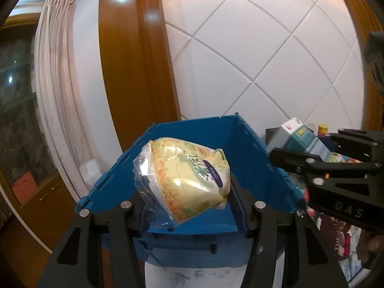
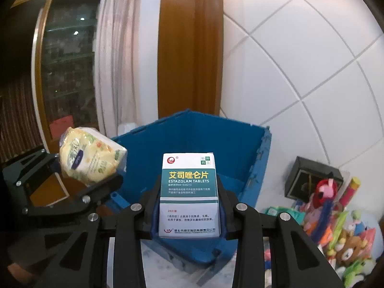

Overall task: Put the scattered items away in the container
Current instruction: 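Lift the wet-wipe pack and Estazolam box over the blue crate with both tools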

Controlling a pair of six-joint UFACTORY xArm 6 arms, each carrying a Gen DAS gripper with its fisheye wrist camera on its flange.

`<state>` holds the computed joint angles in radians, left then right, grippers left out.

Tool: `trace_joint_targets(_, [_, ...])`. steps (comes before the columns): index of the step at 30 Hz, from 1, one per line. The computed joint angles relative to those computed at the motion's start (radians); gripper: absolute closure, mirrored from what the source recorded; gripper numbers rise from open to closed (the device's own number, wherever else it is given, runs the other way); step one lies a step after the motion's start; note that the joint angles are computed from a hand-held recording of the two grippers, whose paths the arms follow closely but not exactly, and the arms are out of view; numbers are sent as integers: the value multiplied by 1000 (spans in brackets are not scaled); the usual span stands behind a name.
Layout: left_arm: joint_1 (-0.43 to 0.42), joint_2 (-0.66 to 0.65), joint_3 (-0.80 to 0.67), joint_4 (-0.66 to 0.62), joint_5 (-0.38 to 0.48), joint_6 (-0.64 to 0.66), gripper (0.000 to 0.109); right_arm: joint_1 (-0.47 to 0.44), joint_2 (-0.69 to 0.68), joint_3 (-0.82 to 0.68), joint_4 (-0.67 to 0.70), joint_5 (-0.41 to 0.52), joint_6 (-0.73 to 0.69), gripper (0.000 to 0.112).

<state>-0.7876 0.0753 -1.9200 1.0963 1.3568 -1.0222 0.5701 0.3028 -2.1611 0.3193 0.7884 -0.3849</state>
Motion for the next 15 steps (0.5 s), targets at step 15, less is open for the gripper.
trace_joint_targets(15, [116, 27, 27, -72, -76, -9, 54, -6, 261, -340, -79, 125, 67, 76])
